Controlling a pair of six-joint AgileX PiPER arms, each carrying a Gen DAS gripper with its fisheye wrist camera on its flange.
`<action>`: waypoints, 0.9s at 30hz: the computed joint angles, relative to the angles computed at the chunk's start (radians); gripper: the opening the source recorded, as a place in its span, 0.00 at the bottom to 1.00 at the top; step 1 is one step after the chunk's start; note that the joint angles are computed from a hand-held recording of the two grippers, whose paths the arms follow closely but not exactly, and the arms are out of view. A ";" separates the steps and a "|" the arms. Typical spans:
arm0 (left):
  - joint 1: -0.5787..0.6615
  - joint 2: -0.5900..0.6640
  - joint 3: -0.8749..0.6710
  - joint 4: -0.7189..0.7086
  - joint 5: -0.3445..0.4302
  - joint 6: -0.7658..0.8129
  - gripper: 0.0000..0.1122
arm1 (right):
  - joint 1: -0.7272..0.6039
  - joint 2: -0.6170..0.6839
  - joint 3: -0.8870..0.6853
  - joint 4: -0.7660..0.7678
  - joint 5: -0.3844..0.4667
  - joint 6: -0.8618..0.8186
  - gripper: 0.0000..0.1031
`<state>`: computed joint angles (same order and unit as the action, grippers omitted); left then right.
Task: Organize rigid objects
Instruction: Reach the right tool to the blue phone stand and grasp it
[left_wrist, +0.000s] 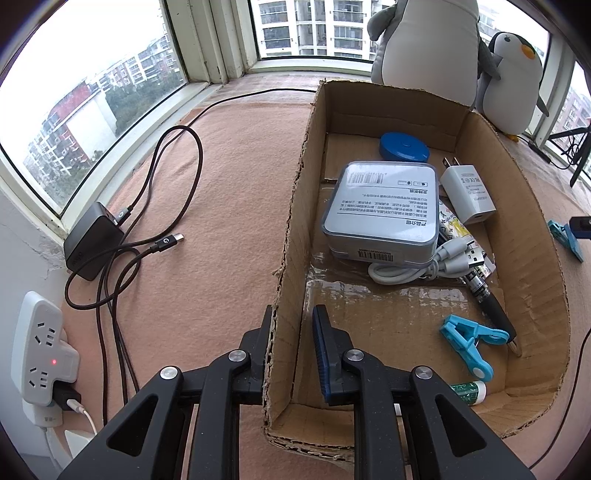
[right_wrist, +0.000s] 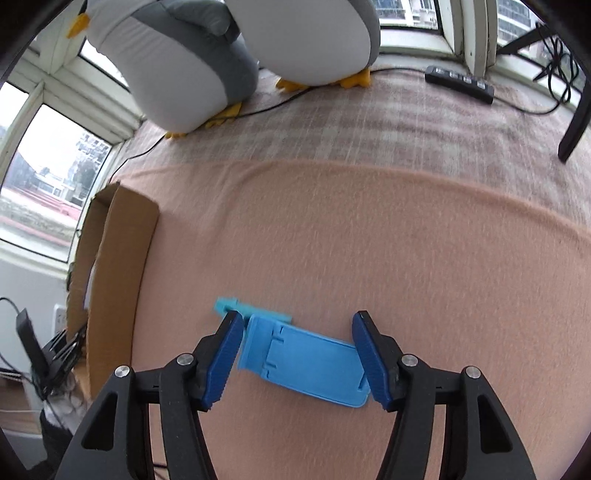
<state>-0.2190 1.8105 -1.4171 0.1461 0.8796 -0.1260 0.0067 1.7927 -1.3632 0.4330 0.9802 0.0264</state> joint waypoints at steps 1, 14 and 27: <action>0.000 0.000 0.000 0.000 0.000 0.000 0.17 | -0.003 -0.012 0.017 0.013 -0.001 -0.008 0.56; -0.001 -0.001 0.001 0.001 -0.001 -0.002 0.17 | 0.241 -0.082 0.062 -0.319 0.029 0.166 0.56; 0.000 -0.003 0.002 -0.001 -0.001 -0.002 0.17 | 0.326 -0.013 -0.039 -0.481 0.095 0.265 0.34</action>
<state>-0.2187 1.8077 -1.4155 0.1453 0.8784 -0.1275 0.3331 1.7794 -1.4026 -0.0478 1.0748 0.2916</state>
